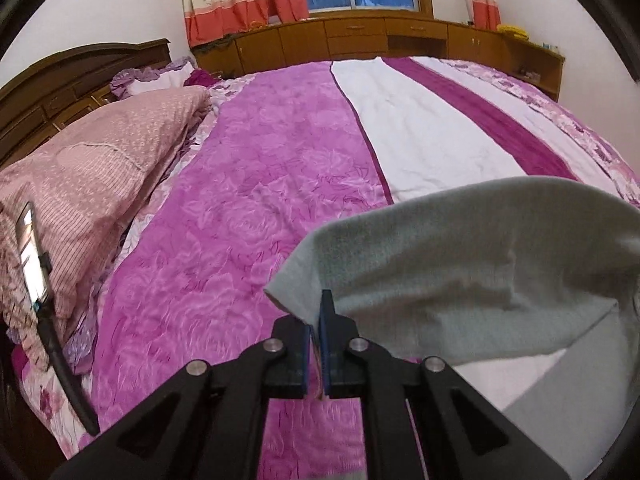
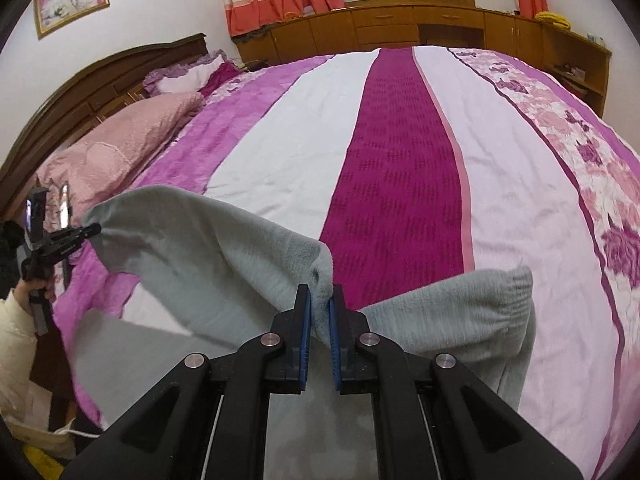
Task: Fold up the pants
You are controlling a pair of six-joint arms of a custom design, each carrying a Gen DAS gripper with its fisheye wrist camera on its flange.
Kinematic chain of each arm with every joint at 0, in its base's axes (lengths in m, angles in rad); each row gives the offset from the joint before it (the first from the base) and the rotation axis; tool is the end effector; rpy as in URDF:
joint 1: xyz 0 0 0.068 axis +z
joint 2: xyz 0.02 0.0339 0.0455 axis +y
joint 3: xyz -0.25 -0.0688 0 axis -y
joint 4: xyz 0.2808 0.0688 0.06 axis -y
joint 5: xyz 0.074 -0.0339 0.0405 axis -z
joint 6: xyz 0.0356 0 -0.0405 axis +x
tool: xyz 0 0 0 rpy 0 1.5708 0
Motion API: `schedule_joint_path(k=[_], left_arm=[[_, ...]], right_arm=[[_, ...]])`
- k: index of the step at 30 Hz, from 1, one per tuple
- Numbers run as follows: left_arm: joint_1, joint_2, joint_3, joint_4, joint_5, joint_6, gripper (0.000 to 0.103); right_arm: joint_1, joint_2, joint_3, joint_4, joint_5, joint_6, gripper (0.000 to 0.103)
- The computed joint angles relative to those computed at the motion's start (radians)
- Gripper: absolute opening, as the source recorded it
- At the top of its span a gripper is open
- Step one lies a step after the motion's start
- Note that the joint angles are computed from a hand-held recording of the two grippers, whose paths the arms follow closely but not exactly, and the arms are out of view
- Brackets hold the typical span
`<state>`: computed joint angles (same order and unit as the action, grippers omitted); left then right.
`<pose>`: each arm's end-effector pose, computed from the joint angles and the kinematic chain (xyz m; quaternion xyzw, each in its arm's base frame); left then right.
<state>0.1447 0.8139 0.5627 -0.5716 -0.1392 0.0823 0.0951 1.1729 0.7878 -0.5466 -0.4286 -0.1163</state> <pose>0.2066 0.0351 0.2035 -0.0544 0.9274 0.1056 0.3548 0.2667 0.0403 0.2087 -0.1643 0.9154 0.1986 0.3091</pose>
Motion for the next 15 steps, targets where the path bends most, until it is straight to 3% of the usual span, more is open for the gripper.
schedule_joint_path(k=[9, 13, 15], left_arm=[[-0.023, -0.383, -0.125, -0.262, -0.045, -0.054, 0.004], [-0.047, -0.556, -0.196, -0.387, -0.085, -0.138, 0.005], [-0.028, -0.606, -0.226, -0.436, -0.051, -0.170, 0.007]], right_arm=[[-0.046, -0.276, -0.148, -0.167, -0.018, -0.058, 0.001], [-0.064, -0.364, -0.231, -0.212, -0.020, -0.069, 0.001], [-0.063, -0.405, -0.281, -0.212, -0.012, -0.069, 0.001]])
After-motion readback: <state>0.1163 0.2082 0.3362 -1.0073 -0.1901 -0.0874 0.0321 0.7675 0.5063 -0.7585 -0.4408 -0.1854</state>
